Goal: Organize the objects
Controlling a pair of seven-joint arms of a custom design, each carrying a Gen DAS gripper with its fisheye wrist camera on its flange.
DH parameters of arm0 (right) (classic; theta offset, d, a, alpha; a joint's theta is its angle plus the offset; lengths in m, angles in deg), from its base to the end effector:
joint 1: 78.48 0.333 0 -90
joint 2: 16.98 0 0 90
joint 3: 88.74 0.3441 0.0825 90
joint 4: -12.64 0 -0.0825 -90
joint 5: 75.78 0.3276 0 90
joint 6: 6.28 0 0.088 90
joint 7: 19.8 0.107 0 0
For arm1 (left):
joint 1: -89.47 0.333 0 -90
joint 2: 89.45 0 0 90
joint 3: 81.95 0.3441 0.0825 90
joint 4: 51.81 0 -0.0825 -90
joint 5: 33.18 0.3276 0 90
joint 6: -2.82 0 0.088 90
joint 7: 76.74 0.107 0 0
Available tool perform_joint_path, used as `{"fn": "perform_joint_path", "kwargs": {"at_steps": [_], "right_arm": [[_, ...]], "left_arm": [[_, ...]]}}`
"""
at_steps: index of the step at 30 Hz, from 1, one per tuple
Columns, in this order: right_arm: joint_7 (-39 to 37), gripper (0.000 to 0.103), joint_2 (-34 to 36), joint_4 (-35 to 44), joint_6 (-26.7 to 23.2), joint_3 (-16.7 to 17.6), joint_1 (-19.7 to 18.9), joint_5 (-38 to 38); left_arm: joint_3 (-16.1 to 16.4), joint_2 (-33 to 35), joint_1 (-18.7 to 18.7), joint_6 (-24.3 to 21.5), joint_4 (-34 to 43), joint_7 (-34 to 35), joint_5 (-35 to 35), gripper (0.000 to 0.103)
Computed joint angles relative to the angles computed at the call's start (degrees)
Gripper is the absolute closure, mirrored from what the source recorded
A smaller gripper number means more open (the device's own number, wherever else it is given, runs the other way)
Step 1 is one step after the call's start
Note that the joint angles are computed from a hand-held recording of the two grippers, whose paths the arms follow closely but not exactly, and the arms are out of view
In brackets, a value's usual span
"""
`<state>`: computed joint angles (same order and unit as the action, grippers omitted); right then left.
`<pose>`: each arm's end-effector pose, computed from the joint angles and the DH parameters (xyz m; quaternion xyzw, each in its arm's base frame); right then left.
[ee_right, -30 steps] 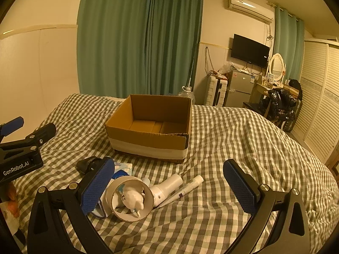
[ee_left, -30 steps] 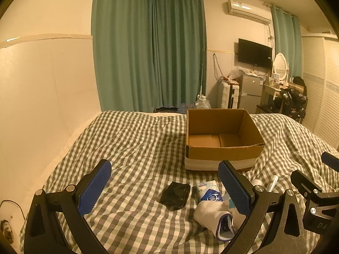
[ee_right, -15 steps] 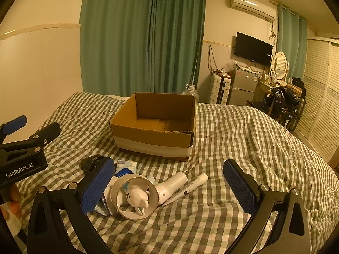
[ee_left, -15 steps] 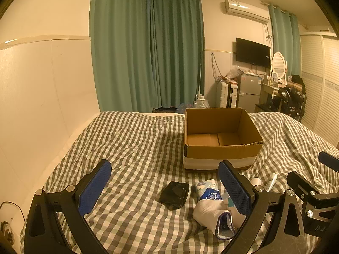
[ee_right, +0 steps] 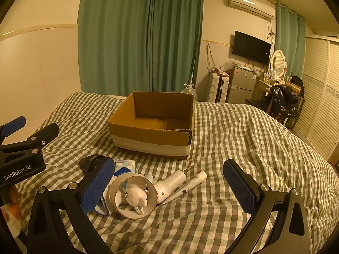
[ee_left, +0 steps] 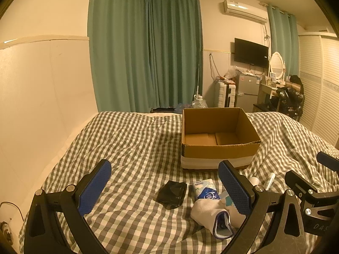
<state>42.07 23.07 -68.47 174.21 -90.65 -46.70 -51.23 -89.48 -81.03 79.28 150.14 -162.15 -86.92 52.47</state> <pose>0.6564 0.3442 0.4596 -0.7690 0.4047 -0.2687 0.4155 0.5487 -0.1879 0.5119 -0.6838 0.5074 -0.2982 0.4312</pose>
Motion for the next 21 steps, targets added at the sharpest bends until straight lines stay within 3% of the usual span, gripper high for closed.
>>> {"fn": "perform_joint_path", "kwargs": {"at_steps": [14,21], "right_arm": [[-0.4,0.000,-0.1,-0.2,0.5,0.7,-0.2,0.3],[-3.3,0.000,-0.3,-0.1,0.4,4.6,-2.8,1.1]], "left_arm": [[-0.1,0.0,-0.2,-0.5,-0.1,-0.2,-0.6,0.000],[-0.2,0.2,-0.3,-0.5,0.3,0.8,-1.6,0.000]]}}
